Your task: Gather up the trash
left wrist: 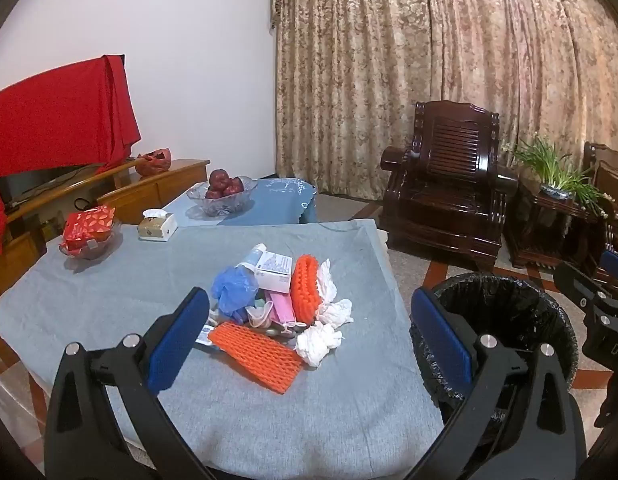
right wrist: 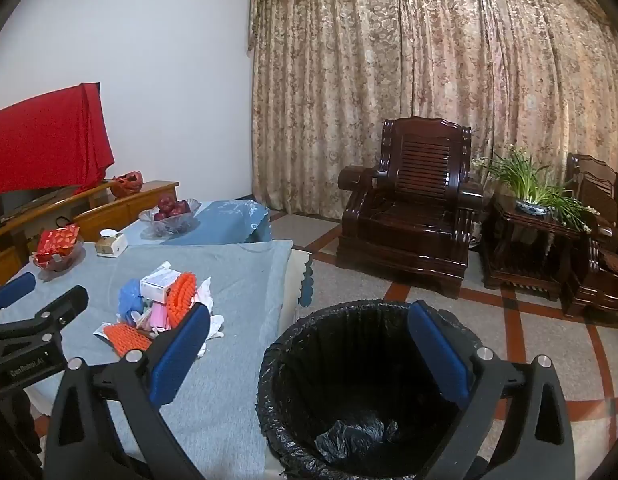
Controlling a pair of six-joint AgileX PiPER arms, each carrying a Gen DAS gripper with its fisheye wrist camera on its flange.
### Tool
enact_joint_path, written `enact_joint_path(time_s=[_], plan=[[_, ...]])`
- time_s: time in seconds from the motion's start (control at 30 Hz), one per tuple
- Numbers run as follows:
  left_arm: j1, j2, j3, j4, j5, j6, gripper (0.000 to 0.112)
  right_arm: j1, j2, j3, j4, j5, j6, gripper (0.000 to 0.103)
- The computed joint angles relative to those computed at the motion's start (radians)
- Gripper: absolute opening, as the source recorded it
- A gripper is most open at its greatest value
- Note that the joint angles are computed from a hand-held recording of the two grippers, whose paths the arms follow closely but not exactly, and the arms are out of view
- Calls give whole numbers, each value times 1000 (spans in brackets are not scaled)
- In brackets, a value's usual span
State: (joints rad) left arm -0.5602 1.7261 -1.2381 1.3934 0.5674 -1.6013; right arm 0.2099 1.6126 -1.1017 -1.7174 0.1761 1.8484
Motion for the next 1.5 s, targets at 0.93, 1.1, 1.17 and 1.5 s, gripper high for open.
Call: enact_joint_path(time_s=[0.93,1.1,1.17,1.5], plan=[[1,-1,1,2,-2,-3,98,2,4,-4,24,2,-25,97],[1,-1,1,2,-2,-3,98,2,4,-5,29,1,-30,97],[1,-1,2,2,-2,-4,98,1,4,-5,34,1,-36,97],[1,-1,1,2,-3,-4,98,-1,3,-6,44,-1,-46,97]])
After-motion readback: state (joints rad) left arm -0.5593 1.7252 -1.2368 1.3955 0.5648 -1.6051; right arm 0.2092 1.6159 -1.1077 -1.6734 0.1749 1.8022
